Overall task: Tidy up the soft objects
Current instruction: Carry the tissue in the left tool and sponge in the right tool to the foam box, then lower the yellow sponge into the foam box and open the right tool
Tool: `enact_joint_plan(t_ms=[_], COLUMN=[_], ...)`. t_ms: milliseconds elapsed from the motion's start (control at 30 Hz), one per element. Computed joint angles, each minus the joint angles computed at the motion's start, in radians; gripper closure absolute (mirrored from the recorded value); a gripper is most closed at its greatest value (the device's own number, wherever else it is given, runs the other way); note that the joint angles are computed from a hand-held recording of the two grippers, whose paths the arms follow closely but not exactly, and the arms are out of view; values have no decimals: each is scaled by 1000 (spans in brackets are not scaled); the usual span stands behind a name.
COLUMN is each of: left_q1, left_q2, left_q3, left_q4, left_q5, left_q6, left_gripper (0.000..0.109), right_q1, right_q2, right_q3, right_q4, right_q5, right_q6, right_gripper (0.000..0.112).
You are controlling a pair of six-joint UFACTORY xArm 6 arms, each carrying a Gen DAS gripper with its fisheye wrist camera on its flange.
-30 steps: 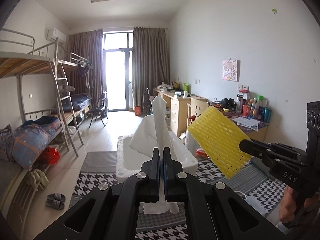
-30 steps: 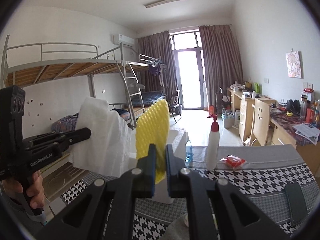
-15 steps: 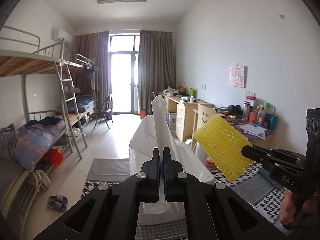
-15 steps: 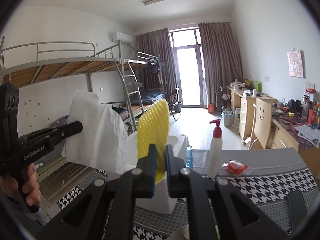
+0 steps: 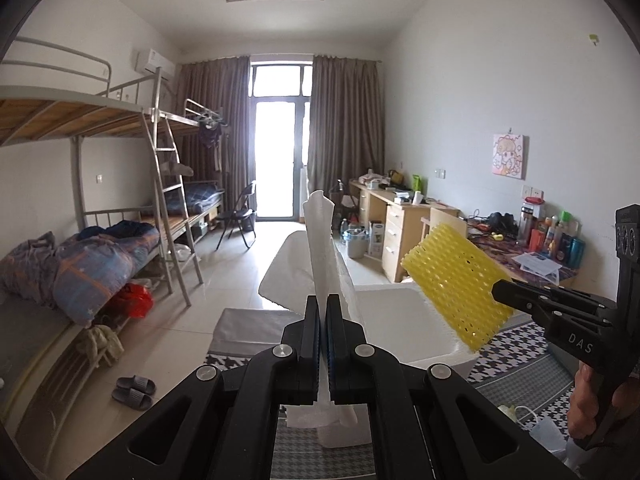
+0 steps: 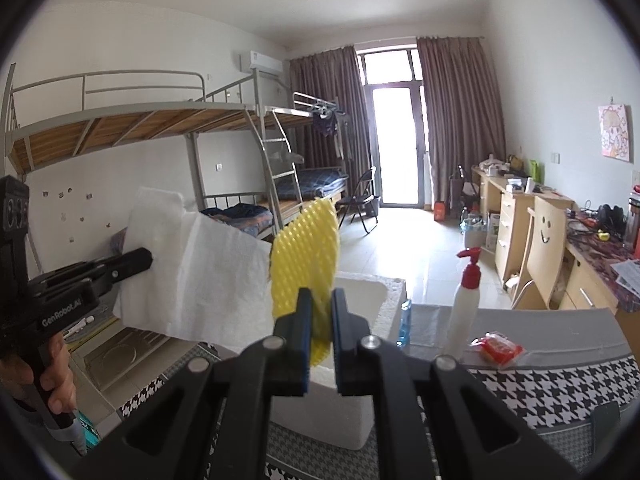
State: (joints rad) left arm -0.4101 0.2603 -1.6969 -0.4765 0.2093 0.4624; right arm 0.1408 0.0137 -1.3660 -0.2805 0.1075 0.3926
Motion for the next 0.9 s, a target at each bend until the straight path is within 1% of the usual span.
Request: enact_joint_plan(t_ms=[167, 267, 300, 333, 400, 533, 667, 733, 833, 900], left_q1=[19, 31, 35, 38, 44, 56, 62, 65, 69, 73], left_q2=[3, -3, -2, -1, -3, -6, -8, -7, -5, -2], left_q3=[4, 16, 15, 14, 21, 30, 39, 42, 44, 44], left_q4=[73, 93, 108, 130, 159, 167, 179, 172, 186, 193], left_q5=[-12, -25, -26, -27, -38, -42, -52, -57, -54, -54], left_q6=[-91, -121, -136, -156, -190, -199, -214, -210, -223, -230], left_gripper=[106, 106, 106, 106, 106, 106, 106, 106, 106, 106], right_q1=[11, 18, 20, 22, 20, 23, 26, 24, 20, 20], right_q2=[35, 58, 64, 69, 81, 101, 124, 135, 152, 169], right_q3=[-34, -63, -68, -75, -93, -123, -156, -170, -196, -222], right_q4=[32, 90, 126, 133, 105, 60, 51, 71, 14, 21], right_q5=[-2, 22, 27, 33, 43, 61, 98, 111, 130, 157], right_q6=[-53, -102, -133, -138, -110, -67, -53, -73, -23, -24], right_gripper=[101, 101, 101, 101, 101, 101, 101, 101, 101, 101])
